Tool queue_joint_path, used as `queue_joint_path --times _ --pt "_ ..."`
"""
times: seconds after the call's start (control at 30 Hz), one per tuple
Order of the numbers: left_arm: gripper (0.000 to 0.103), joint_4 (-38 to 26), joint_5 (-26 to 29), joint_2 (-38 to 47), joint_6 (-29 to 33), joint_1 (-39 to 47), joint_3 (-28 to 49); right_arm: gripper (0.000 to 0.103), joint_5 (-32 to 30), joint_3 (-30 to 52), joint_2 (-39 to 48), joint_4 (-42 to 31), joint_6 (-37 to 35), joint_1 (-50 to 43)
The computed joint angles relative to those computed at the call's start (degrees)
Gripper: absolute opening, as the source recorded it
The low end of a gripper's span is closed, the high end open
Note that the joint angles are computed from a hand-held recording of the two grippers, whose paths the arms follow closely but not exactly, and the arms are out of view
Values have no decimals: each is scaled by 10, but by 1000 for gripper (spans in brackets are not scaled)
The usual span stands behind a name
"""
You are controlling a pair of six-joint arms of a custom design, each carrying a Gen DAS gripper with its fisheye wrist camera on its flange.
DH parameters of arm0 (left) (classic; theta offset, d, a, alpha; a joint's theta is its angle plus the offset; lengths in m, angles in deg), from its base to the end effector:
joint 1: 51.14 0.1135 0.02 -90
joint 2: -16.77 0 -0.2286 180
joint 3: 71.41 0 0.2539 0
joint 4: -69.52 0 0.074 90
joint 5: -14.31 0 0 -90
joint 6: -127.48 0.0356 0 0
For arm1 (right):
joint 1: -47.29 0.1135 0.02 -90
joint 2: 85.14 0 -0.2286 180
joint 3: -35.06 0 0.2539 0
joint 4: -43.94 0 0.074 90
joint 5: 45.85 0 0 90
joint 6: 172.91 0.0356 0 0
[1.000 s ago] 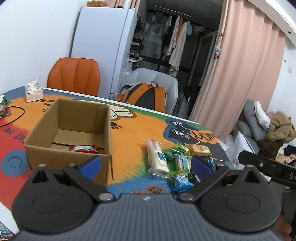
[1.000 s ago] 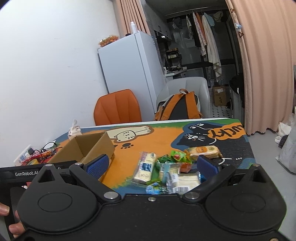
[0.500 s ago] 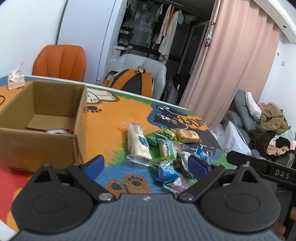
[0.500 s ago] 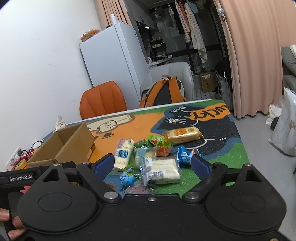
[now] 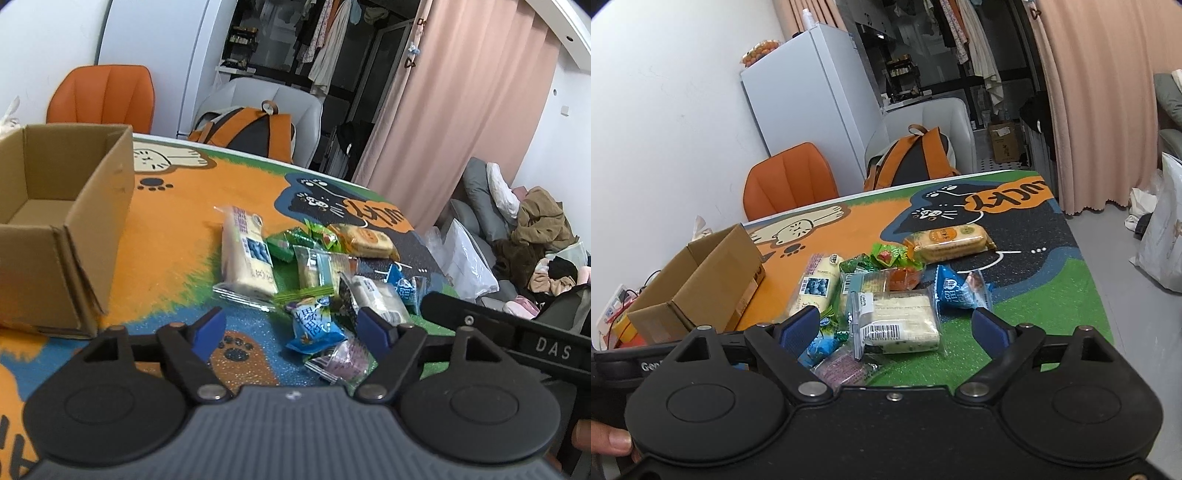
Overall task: Organize snacks
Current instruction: 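Grasp the white bread pack with the right tool while the left tool grasps the blue snack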
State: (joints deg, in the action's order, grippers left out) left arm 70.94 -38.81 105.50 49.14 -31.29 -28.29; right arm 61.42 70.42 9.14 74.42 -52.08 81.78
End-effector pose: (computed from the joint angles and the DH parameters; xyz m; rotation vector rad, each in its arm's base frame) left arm 0.2575 0.0702 0.0892 0.1504 2.1922 -0.4486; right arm 0.2228 0.1403 0.0726 0.1204 2.0631 0.3984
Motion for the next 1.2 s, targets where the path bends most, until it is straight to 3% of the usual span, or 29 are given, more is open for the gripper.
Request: queue_joint_path --times 0.4,0.43,0.47,0.5,0.6,1.07,1.1,1.2 --pt "66 23 -29 66 -26 -14 39 90 -41 77 97 9 -10 -28" --pt "66 25 -32 70 -29 -15 41 89 -46 80 102 8 -10 -30" --pt "66 26 -27 74 -30 -14 43 82 -53 83 107 6 -9 -33" --pt "66 25 -25 76 -31 -15 44 67 -58 89 113 -3 -10 -36" --pt "66 29 -29 76 -32 -23 42 58 -71 94 132 -2 -6 -44" --pt "66 68 -65 111 -54 -83 39 54 -66 38 92 13 -6 -58" --pt "64 74 -68 113 -57 -86 38 55 -63 36 90 10 -8 -56" --pt "45 89 -83 122 -62 -93 41 59 -54 37 87 2 -19 -48"
